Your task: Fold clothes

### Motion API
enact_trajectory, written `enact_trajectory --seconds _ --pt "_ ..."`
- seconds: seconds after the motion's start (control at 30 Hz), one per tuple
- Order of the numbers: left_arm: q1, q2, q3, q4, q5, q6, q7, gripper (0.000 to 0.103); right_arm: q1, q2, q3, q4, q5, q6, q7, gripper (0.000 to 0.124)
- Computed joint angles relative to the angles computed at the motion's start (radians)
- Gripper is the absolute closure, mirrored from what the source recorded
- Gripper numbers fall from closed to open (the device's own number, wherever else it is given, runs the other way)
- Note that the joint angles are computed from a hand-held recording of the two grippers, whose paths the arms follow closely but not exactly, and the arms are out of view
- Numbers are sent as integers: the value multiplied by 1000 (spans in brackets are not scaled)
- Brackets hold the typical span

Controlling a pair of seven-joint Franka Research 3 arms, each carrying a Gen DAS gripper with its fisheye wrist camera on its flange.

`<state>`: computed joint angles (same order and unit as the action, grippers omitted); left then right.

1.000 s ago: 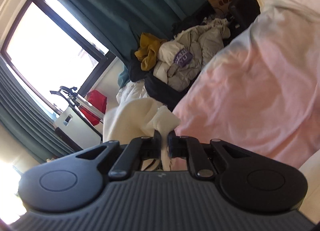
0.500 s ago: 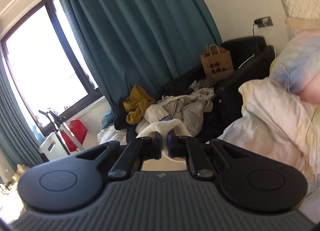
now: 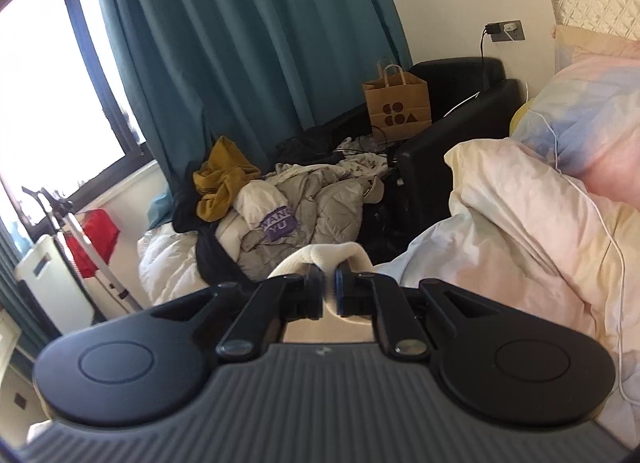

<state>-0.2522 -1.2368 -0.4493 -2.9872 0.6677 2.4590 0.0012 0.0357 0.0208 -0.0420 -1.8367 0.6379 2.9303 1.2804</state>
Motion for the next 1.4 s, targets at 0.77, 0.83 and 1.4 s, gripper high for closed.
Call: enact_trajectory --seconds 0.77,0.83,1.4 --pt "139 117 53 -29 -1 205 37 8 -254 255 294 123 380 28 -223 50" --pt "117 91 51 -32 -19 181 50 8 -288 200 307 69 524 14 -348 48" --pt "16 8 49 -34 -128 78 19 8 -154 54 105 -222 610 -200 -371 47"
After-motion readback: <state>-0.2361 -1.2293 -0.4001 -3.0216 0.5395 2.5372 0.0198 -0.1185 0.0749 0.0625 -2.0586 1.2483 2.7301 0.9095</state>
